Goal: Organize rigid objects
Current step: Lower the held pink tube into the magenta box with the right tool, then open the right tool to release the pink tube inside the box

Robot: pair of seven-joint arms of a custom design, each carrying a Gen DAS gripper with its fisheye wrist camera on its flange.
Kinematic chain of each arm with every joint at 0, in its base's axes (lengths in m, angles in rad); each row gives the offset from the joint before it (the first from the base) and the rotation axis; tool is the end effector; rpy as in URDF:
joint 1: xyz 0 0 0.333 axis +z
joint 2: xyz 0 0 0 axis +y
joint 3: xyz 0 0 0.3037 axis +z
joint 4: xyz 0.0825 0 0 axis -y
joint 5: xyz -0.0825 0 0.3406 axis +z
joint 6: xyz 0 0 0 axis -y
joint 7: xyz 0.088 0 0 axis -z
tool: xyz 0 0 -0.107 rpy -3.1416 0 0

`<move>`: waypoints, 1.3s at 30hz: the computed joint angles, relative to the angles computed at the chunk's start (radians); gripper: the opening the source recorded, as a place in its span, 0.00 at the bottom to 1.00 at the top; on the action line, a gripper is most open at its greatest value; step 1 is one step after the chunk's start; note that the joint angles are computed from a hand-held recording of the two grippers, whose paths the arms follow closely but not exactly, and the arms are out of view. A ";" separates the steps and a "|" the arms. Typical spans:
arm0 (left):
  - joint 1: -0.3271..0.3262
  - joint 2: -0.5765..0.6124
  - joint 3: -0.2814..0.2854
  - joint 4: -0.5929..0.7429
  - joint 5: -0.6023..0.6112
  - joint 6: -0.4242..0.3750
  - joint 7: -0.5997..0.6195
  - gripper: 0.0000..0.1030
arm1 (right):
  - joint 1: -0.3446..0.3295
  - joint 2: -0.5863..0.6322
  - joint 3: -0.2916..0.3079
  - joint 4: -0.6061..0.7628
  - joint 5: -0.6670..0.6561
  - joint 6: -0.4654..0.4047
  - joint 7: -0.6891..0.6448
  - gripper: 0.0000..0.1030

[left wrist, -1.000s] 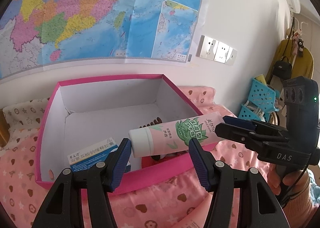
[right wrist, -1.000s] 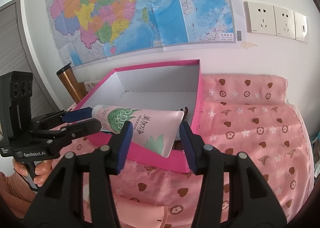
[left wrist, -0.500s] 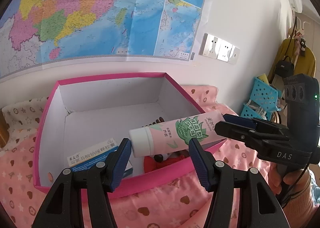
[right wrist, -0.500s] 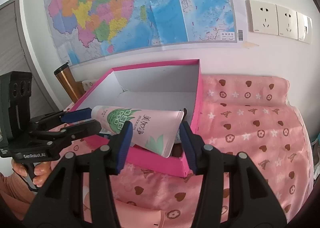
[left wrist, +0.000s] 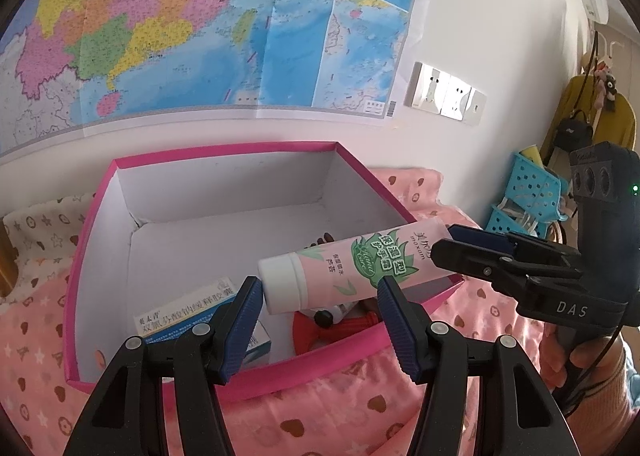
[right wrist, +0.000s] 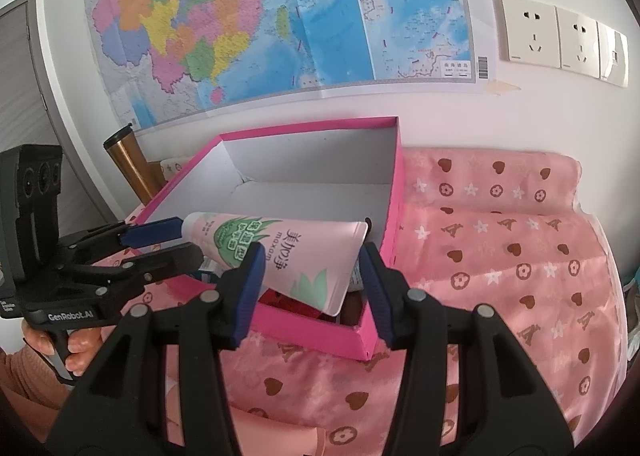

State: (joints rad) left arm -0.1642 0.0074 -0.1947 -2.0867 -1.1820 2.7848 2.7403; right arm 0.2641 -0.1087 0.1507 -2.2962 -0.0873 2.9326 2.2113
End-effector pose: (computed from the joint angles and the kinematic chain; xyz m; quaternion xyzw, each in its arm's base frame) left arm 0.5231 -0.1514 0.4867 -0.4420 0.7719 -0.4389 0.1271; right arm 0.4654 0.2134 0.4943 -0.6102 0.7036 -0.1231 0.3427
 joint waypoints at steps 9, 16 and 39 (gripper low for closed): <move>0.010 0.032 -0.009 0.027 0.043 0.008 -0.040 0.58 | 0.013 0.035 -0.018 0.028 0.026 -0.012 -0.036 0.50; 0.033 0.078 -0.019 0.069 0.112 -0.020 -0.110 0.58 | 0.025 0.069 -0.033 0.066 0.029 -0.042 -0.058 0.53; 0.095 0.032 -0.050 0.016 0.035 -0.072 -0.016 0.58 | 0.032 0.040 -0.049 0.033 -0.098 -0.023 0.057 0.53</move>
